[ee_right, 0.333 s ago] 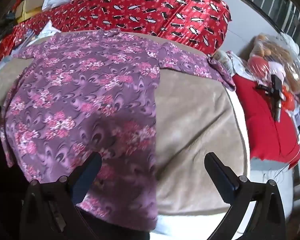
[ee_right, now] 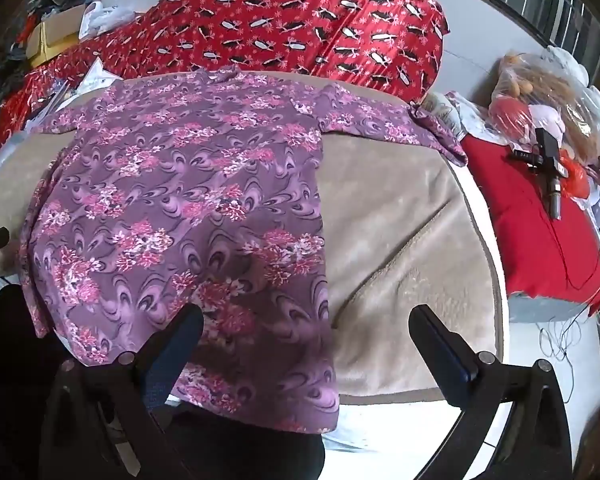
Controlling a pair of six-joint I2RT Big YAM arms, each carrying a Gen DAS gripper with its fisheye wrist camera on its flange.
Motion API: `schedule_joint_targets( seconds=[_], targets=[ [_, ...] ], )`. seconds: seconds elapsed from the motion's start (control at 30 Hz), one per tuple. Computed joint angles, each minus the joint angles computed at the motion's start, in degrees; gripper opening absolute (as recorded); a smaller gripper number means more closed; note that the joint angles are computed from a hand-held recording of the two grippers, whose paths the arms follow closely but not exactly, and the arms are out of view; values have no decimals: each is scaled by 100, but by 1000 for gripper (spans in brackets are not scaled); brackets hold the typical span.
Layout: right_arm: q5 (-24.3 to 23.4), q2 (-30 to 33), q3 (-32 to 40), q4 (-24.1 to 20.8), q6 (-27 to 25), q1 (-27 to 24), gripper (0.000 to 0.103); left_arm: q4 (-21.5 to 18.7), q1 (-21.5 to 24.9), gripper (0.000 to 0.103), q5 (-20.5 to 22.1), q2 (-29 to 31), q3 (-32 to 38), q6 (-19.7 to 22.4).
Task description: Fold small clothes
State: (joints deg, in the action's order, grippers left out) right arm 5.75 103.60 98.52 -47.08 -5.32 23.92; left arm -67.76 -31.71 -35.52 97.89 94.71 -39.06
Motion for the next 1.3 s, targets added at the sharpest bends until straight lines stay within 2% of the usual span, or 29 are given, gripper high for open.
schedule_joint_targets(
  seconds=[0.13,0.5,1.3],
  targets=[
    [82,-77,-110,61,-6,49,102,49,-49,103,140,81,112,44],
    [137,-109,-204,101,36,107,102,299,-18,103,286,-125,-226,31],
    [114,-216,-300,170,18,102,102,421,23,103,453,-289,-427,36]
  ],
)
